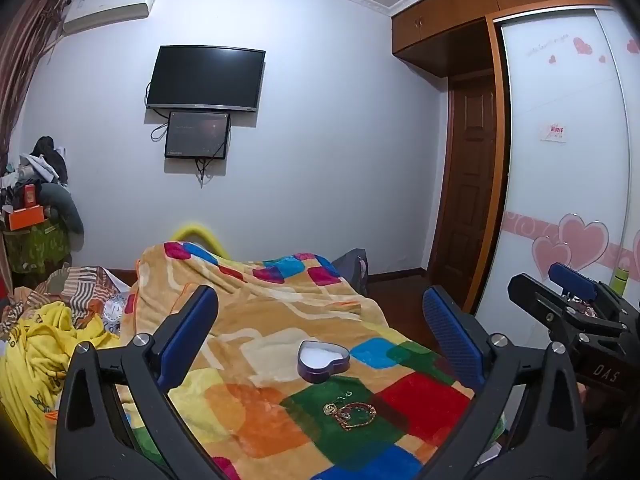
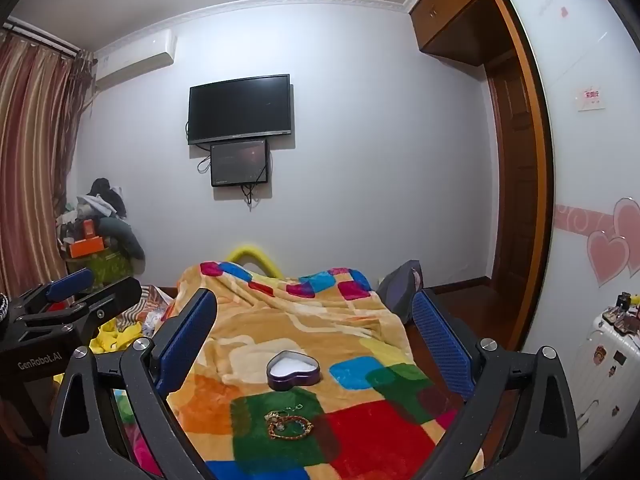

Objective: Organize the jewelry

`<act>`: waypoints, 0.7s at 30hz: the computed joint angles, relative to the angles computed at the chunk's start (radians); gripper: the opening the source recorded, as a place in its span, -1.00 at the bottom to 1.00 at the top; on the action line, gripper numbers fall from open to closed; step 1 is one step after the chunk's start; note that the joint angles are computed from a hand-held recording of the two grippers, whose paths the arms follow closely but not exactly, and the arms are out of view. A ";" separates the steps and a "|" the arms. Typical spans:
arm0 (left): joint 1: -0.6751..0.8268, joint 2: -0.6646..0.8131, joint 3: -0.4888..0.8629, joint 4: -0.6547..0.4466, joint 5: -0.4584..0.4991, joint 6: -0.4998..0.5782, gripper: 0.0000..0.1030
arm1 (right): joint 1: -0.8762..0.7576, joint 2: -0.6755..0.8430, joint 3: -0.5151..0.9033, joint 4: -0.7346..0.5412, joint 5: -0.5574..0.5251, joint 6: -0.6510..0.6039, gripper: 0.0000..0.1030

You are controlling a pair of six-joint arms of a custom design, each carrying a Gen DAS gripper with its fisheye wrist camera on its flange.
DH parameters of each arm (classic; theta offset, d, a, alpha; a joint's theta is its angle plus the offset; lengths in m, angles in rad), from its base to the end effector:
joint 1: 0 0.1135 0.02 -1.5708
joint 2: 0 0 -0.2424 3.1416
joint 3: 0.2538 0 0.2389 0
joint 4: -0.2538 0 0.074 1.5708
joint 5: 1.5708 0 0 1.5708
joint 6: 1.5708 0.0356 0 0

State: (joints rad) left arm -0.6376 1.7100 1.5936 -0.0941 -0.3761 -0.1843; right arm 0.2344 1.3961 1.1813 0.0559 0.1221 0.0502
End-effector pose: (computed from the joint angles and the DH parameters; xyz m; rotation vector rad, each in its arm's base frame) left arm 0.3252 -0.2246 0.3639 0.1310 1.7689 -0.2607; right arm 0.3167 0.0712 0.3442 -0.0692 1.7282 0.1043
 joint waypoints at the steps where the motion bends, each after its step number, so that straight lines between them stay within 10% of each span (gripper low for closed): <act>1: 0.000 0.001 0.001 0.000 -0.003 -0.002 1.00 | 0.001 0.001 0.002 0.000 0.002 -0.001 0.89; 21: 0.021 0.022 0.028 -0.031 0.025 -0.011 1.00 | 0.009 0.012 0.008 -0.014 0.007 0.002 0.89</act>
State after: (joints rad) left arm -0.6163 1.7318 1.6215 -0.1248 -0.3511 -0.1950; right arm 0.2435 1.4079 1.1897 0.0415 0.1290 0.0521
